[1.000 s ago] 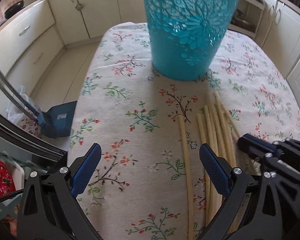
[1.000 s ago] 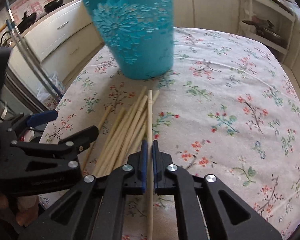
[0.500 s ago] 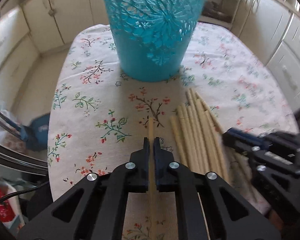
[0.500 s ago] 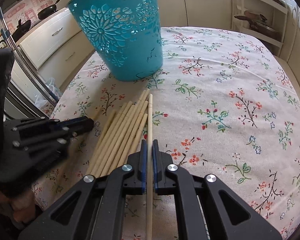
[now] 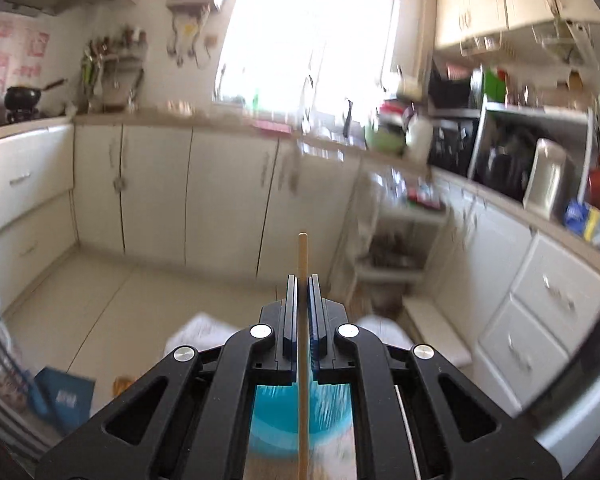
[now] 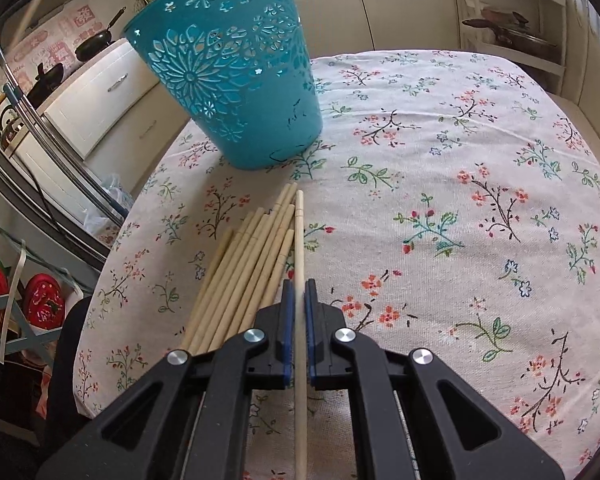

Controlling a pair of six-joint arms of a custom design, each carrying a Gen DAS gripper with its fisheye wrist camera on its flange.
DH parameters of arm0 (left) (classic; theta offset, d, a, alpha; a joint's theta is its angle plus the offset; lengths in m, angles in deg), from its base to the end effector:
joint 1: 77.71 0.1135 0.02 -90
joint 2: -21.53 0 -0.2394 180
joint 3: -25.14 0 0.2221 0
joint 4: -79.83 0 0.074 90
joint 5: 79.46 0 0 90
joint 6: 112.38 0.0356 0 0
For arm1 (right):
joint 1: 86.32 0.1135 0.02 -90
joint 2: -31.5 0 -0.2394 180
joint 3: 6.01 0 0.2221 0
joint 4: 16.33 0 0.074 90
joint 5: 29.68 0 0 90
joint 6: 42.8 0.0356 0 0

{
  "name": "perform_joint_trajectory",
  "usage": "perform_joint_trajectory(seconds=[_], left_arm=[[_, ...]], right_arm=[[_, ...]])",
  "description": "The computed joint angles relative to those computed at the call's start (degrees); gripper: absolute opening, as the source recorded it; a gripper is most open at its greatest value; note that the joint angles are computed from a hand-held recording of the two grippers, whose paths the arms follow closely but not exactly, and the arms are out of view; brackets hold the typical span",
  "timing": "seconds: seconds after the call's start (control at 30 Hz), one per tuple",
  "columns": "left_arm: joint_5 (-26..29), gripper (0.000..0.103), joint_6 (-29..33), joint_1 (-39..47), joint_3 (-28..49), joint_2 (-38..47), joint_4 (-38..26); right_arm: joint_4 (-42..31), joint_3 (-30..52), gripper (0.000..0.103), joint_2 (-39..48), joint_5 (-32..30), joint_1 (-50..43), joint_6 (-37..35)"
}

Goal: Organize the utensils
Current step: 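Lift the chopstick over the teal basket and open the left gripper while the right gripper holds its chopstick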

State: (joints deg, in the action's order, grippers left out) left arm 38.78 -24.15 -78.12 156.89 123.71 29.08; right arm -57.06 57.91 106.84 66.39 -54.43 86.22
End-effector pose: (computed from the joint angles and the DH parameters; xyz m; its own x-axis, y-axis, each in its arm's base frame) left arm 0.3618 -0.0194 0.4190 -0.3749 -0.0245 -0.9267 0.4361 0.8775 -0.1997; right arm 0.2094 0.1258 0.2147 -0.8169 0.2291 -0.5293 0.0568 0.9452 0.3214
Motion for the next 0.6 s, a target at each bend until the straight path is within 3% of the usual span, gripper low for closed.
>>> perform_joint_trajectory(seconds=[0.17,0.33,0.47,0.6], left_arm=[[-12.0,0.005,-4.3,-5.7,-0.3,5.9,13.7],[-19.2,0.005,-0.8,-9.0,5.9,14.8,9.2],[-19.4,0.008,1.7,-7.9,-0.7,13.5,10.0],[-17.7,0.038,3.1,-5.2,-13.2,5.6,14.2]], right_arm=[[1.7,-1.3,0.006,-0.7,-0.2,-0.2,0.0],[2.2,-1.4,0.006,-0.5,-0.1,-0.6,-0.7],[1.7,-1.0,0.006,-0.2,1.0,0.0,-1.3],[1.5,-0.7,0.006,0.2,1.2,-0.2,-1.6]])
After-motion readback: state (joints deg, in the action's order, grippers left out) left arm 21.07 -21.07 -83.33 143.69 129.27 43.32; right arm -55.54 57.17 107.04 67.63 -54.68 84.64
